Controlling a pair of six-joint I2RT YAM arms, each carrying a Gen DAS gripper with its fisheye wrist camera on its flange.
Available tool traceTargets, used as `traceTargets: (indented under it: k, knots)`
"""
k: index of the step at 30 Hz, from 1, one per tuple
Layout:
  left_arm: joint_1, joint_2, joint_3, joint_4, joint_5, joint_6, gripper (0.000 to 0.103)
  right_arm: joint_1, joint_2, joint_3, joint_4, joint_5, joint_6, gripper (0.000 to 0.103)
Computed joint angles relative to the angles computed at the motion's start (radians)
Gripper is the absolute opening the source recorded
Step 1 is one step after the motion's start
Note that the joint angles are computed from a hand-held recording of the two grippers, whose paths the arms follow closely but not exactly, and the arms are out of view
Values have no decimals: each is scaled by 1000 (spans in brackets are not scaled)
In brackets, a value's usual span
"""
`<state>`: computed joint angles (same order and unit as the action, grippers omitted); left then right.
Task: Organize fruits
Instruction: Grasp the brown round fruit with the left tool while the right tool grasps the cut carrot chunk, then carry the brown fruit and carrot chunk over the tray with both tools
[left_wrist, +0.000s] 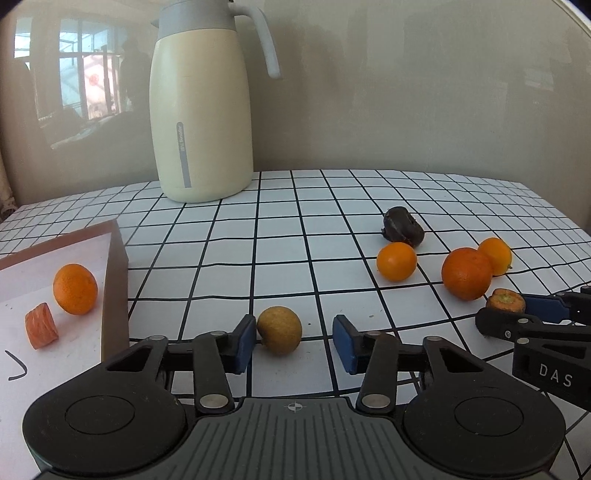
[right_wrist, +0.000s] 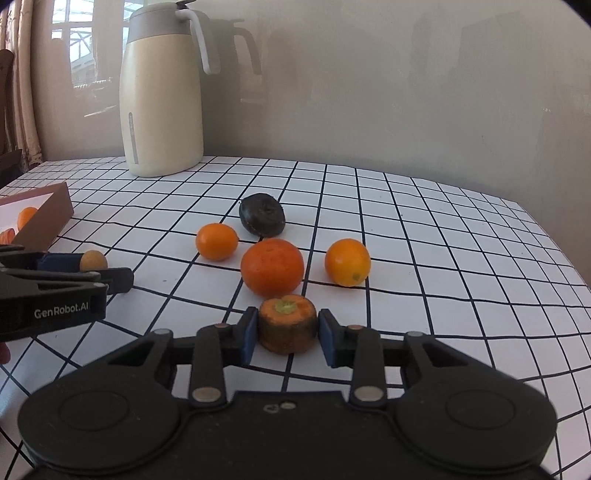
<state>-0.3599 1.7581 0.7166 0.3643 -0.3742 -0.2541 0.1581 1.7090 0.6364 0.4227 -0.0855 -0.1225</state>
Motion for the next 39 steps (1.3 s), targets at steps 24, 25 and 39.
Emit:
traceTargets:
  k: [24,25,39]
  knots:
    - [-95,-266,-190,30,-58,33,25,28,-219,-142,-6,46,49,26]
    - [-101,-293,-201,19,-63,37,25,32,-238,-153,-8,50,50,26]
    - [-212,-726,-411,-180,-190,25,25,143,-526,-334,-69,117,54,26]
